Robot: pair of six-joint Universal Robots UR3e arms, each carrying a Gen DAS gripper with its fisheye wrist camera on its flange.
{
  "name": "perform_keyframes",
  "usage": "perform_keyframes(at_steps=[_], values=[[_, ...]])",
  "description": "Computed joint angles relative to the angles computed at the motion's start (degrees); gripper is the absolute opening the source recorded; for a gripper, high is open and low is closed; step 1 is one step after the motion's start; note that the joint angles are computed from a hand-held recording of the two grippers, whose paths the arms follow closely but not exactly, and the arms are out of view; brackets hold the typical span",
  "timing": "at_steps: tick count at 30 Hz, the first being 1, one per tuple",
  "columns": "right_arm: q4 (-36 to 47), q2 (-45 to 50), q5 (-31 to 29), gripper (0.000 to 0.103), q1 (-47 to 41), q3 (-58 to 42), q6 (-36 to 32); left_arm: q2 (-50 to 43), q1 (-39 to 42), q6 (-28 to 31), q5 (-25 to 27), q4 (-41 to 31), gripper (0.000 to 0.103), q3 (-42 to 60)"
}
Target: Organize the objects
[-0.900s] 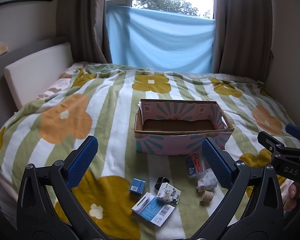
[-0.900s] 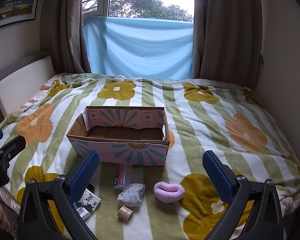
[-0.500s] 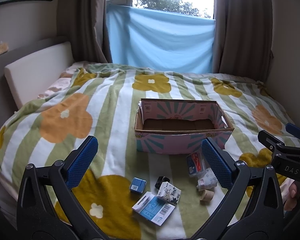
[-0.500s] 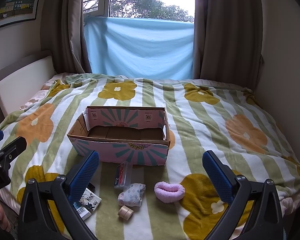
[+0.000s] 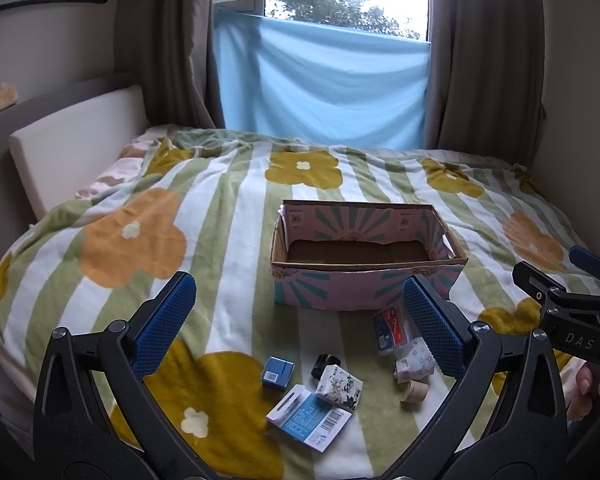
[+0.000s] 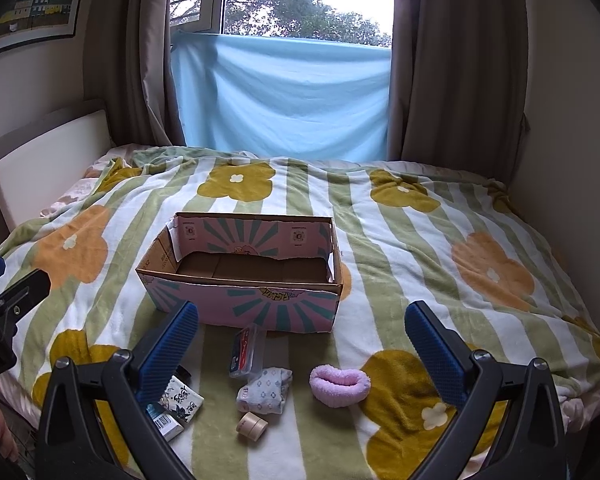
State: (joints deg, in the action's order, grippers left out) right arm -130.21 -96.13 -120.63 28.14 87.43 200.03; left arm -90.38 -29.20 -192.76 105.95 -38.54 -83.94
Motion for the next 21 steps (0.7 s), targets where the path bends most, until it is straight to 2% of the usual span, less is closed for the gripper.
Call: perform_keyframes(at_steps=[21], values=[[1.0, 0.6, -0.4, 0.103, 0.4, -1.3, 0.5, 1.5, 1.2, 0.3, -1.0, 0.9, 0.103, -1.1]])
